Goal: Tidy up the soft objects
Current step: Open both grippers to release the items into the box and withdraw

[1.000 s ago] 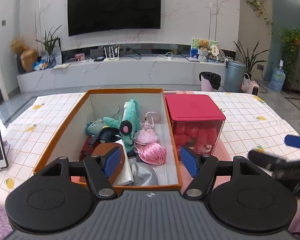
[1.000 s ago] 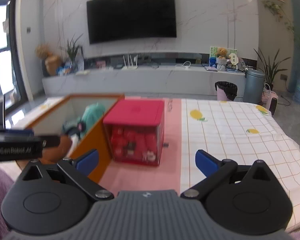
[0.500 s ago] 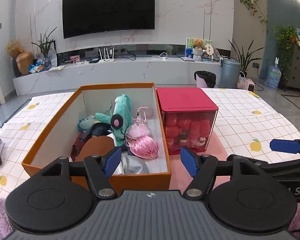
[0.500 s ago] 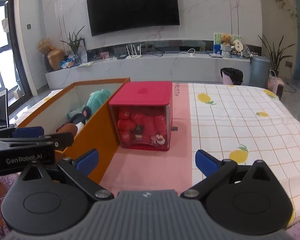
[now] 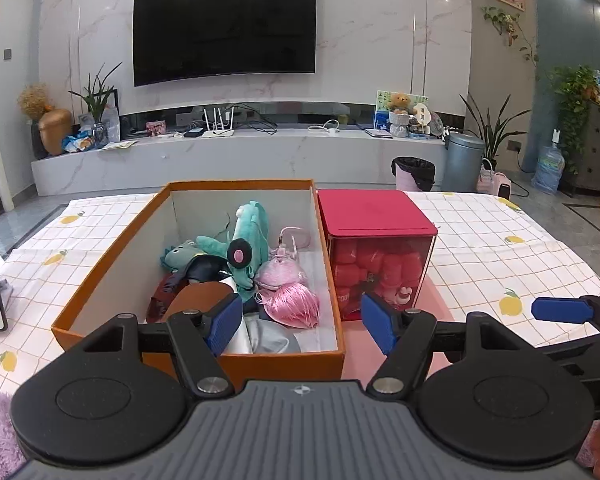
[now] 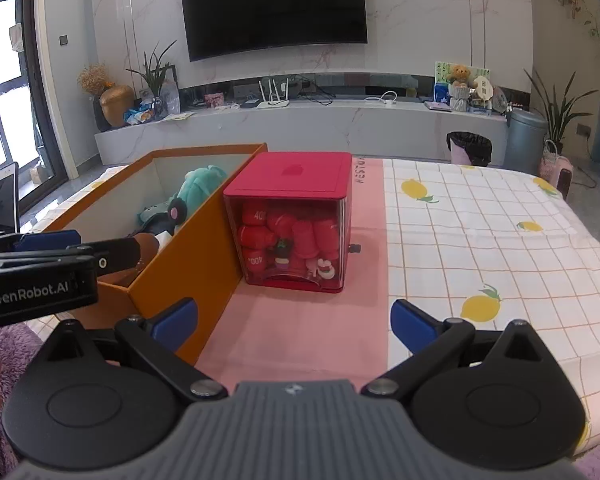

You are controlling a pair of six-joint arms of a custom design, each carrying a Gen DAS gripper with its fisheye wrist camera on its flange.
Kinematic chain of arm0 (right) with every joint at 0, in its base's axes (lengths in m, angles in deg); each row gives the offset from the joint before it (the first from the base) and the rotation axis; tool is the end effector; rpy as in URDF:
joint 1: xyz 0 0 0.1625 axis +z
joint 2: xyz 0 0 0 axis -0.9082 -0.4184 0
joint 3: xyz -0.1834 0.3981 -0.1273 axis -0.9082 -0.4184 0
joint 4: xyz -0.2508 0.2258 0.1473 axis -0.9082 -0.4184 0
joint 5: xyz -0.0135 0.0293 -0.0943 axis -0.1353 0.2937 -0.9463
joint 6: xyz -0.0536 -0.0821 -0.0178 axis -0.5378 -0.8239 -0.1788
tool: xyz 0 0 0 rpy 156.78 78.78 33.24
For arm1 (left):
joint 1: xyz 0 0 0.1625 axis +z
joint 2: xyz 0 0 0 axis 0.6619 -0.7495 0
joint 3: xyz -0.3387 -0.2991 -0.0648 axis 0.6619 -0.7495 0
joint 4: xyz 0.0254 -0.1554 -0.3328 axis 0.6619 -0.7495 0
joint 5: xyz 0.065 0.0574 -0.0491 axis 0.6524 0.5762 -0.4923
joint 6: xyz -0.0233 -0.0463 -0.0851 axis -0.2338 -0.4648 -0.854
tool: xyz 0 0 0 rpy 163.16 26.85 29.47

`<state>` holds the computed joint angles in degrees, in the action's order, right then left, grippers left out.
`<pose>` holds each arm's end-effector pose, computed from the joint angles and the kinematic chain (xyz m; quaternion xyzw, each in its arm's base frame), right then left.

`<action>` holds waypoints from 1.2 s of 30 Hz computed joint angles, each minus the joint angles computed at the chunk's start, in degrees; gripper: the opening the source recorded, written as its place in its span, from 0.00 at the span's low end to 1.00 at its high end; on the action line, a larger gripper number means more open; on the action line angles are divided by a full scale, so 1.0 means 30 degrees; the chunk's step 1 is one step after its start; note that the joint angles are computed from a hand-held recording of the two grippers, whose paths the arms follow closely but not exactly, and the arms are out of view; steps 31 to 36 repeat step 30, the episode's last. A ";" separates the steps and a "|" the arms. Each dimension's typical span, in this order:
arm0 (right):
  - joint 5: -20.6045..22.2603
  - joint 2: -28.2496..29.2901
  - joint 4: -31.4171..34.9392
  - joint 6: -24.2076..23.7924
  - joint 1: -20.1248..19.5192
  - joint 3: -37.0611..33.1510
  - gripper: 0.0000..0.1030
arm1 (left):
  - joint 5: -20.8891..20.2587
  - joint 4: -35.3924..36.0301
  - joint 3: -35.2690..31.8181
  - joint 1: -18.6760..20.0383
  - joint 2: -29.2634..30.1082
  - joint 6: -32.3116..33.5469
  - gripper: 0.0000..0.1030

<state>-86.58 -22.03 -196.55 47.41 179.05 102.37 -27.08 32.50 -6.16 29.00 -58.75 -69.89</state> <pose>0.3918 -0.6826 -0.0623 0.2568 -0.8599 0.3734 0.2352 -0.0334 -0.6767 0.3252 0.1935 0.8047 -0.4555 0.3280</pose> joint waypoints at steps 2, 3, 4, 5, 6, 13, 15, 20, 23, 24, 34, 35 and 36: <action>-0.0001 -0.0018 0.0011 0.0161 -0.0013 -0.0003 0.98 | 0.0101 0.0202 -0.0078 0.0004 0.0039 -0.0059 0.78; -0.0005 -0.0037 0.0004 0.0152 -0.0022 0.0025 0.98 | 0.0148 0.0125 0.0029 0.0012 -0.0023 -0.0062 0.78; 0.0001 -0.0046 0.0015 0.0157 -0.0015 0.0043 0.98 | 0.0166 0.0069 0.0082 0.0005 -0.0048 -0.0021 0.78; -0.0015 -0.0032 -0.0018 0.0122 -0.0005 0.0029 0.98 | 0.0157 0.0000 0.0148 0.0003 -0.0075 0.0020 0.78; -0.0021 -0.0034 -0.0016 0.0111 -0.0003 0.0035 0.98 | 0.0156 0.0020 0.0145 0.0003 -0.0070 0.0003 0.78; -0.0042 -0.0017 0.0019 0.0068 0.0029 0.0067 0.98 | 0.0198 0.0100 0.0170 -0.0008 -0.0071 -0.0028 0.78; -0.0052 -0.0040 0.0064 0.0022 0.0037 0.0101 0.98 | 0.0215 0.0143 0.0173 -0.0002 -0.0066 -0.0008 0.78; -0.0075 -0.0045 0.0141 -0.0044 0.0038 0.0057 0.98 | 0.0234 0.0184 0.0155 -0.0003 -0.0053 0.0002 0.78; -0.0063 -0.0079 0.0201 -0.0071 0.0043 0.0086 0.98 | 0.0315 0.0035 0.0283 0.0020 -0.0117 0.0127 0.78; -0.0056 -0.0087 0.0237 -0.0083 0.0040 0.0096 0.98 | 0.0325 0.0005 0.0312 0.0023 -0.0128 0.0176 0.78; -0.0013 -0.0090 0.0141 -0.0209 0.0044 0.0142 0.98 | 0.0617 -0.0386 0.0594 0.0061 -0.0273 0.0516 0.78; -0.0013 -0.0090 0.0141 -0.0209 0.0044 0.0142 0.98 | 0.0617 -0.0386 0.0594 0.0061 -0.0273 0.0516 0.78; -0.0013 -0.0090 0.0141 -0.0209 0.0044 0.0142 0.98 | 0.0617 -0.0386 0.0594 0.0061 -0.0273 0.0516 0.78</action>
